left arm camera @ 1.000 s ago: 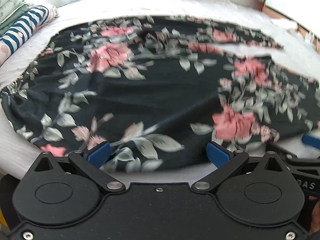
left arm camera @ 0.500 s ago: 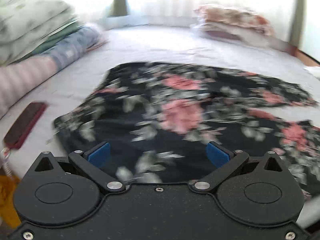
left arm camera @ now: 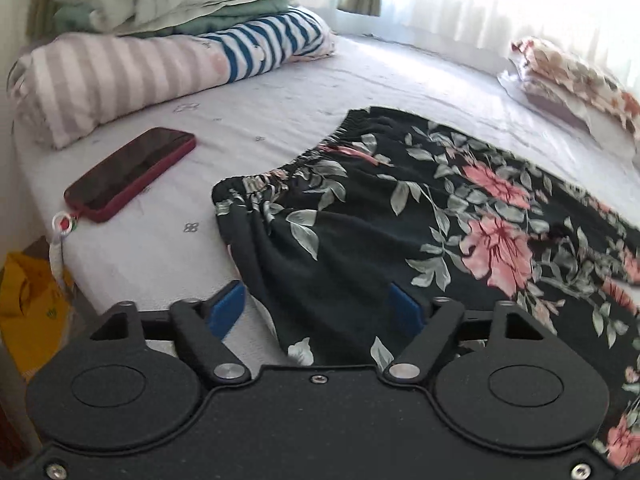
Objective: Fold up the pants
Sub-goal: 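Move left tool to the elastic waistband while right tool reaches the lace-trimmed leg hem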
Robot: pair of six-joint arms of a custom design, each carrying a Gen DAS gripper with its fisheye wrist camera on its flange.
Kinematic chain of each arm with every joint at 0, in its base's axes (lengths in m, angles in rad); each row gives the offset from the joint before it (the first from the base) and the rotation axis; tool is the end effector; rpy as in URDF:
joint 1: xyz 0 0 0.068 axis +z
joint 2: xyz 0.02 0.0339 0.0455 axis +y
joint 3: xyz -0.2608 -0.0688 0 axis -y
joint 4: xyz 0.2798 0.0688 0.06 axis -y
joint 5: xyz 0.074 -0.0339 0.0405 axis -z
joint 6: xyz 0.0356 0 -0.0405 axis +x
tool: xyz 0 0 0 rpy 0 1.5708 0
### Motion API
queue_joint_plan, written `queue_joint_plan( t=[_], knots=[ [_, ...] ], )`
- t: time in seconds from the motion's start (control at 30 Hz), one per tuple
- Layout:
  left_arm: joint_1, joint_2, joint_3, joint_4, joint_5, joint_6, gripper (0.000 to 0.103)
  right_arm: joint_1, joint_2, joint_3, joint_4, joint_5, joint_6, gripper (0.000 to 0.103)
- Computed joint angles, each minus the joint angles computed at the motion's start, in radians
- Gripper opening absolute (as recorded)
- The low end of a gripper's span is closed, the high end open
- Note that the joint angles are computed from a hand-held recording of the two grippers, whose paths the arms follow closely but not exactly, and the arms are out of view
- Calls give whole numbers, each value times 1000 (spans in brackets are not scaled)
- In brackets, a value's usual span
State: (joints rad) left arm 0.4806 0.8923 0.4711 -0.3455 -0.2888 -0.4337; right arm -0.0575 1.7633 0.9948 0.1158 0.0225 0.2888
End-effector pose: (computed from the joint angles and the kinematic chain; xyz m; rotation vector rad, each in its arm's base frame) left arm 0.1851 0.1080 0.1819 -1.1533 2.0194 0.3606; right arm 0.3991 -0.0238 0.1516 0.3956 2.1898 0.1020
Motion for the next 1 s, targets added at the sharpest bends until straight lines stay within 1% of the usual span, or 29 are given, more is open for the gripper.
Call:
queue_joint_plan(
  t=[0.03, 0.07, 0.1, 0.23, 0.37, 0.5, 0.63, 0.7, 0.73, 0.8, 0.83, 0.87, 0.97, 1.0],
  knots=[
    [10, -12, -8, 4, 2, -9, 60, -6, 9, 3, 7, 1, 9, 57],
    [19, -16, -12, 8, 0, -20, 55, -11, 16, 3, 14, -4, 16, 56],
    [29, -18, -13, 10, 2, -29, 54, -21, 33, 11, 19, -12, 28, 56],
    [98, -35, -26, 24, 59, -36, 50, -26, 45, 14, 29, -1, 46, 55],
    [151, -25, -36, 51, 122, -53, 50, -26, 54, 17, 37, 3, 70, 53],
    [181, 27, -27, 97, 146, -71, 50, -27, 65, 33, 31, 3, 77, 51],
    [220, 110, 1, 148, 162, -82, 50, -33, 81, 55, 18, -10, 77, 49],
    [232, 154, 18, 161, 158, -93, 45, -39, 91, 68, 12, -27, 79, 46],
    [238, 173, 25, 168, 159, -94, 40, -42, 96, 73, 11, -37, 80, 45],
    [252, 210, 35, 182, 169, -99, 35, -52, 106, 85, 10, -61, 89, 40],
    [258, 225, 38, 189, 174, -101, 33, -67, 119, 100, 4, -98, 114, 39],
    [261, 238, 40, 197, 177, -102, 32, -67, 119, 100, 4, -98, 114, 37],
    [261, 259, 35, 225, 174, -96, 31, -90, 137, 126, -16, -148, 151, 29],
    [261, 259, 34, 228, 175, -91, 31, -97, 143, 135, -24, -165, 160, 28]
  ],
)
